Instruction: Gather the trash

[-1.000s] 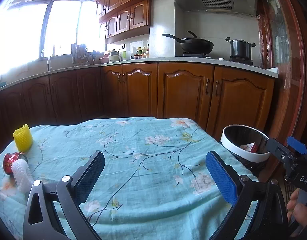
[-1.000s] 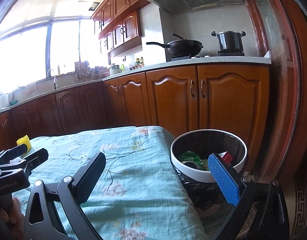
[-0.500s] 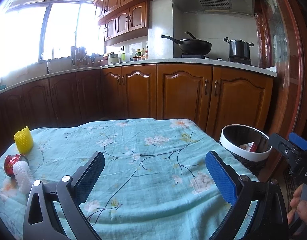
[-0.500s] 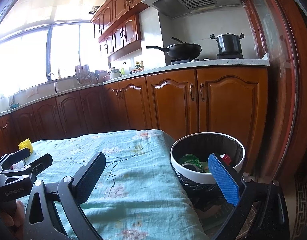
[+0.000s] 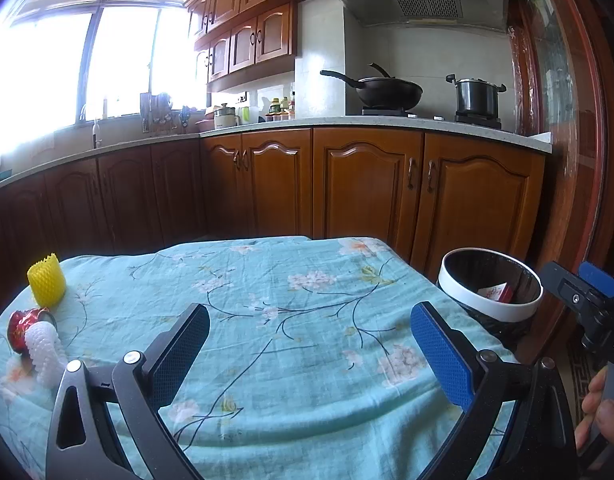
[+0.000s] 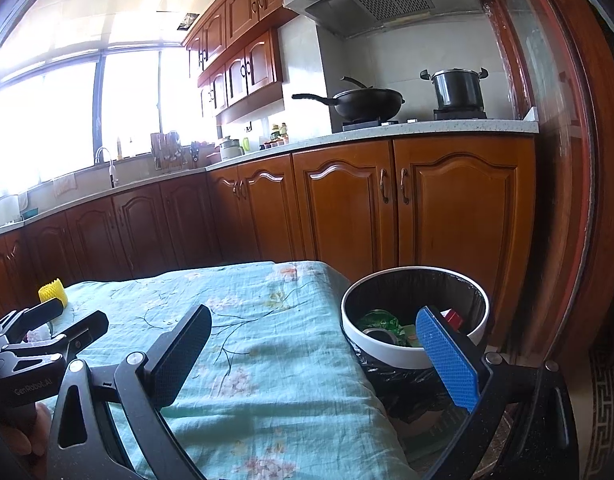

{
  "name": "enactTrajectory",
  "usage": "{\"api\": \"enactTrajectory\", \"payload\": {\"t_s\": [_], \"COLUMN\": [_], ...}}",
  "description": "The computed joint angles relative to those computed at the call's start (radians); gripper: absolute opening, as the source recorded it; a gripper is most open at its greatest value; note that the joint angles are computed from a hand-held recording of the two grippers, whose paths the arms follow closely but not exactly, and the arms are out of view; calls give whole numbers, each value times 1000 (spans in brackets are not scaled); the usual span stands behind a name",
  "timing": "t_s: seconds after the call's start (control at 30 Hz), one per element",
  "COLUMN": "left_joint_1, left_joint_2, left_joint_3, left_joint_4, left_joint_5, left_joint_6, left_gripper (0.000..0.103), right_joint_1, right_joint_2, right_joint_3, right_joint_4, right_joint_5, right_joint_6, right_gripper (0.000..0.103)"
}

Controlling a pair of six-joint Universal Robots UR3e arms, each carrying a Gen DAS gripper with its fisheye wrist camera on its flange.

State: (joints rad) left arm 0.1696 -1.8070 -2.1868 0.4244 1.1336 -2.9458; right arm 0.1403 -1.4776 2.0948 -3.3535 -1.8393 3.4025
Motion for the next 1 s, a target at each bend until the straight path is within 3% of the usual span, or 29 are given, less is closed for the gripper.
{"api": "enactTrajectory", "payload": {"t_s": [1.0], "left_joint_1": [22], "left_joint_2": [-9], "left_joint_3": [4], "left_joint_4": [-3], "left_joint_5": [-38], "left_joint_6": [21], "left_gripper": [101], "right_joint_1": [5], "right_joint_2": [1], "right_joint_3": [-9], "right_joint_4": [10], "right_joint_5": [-3], "right_joint_6": [2], "right_gripper": [103]}}
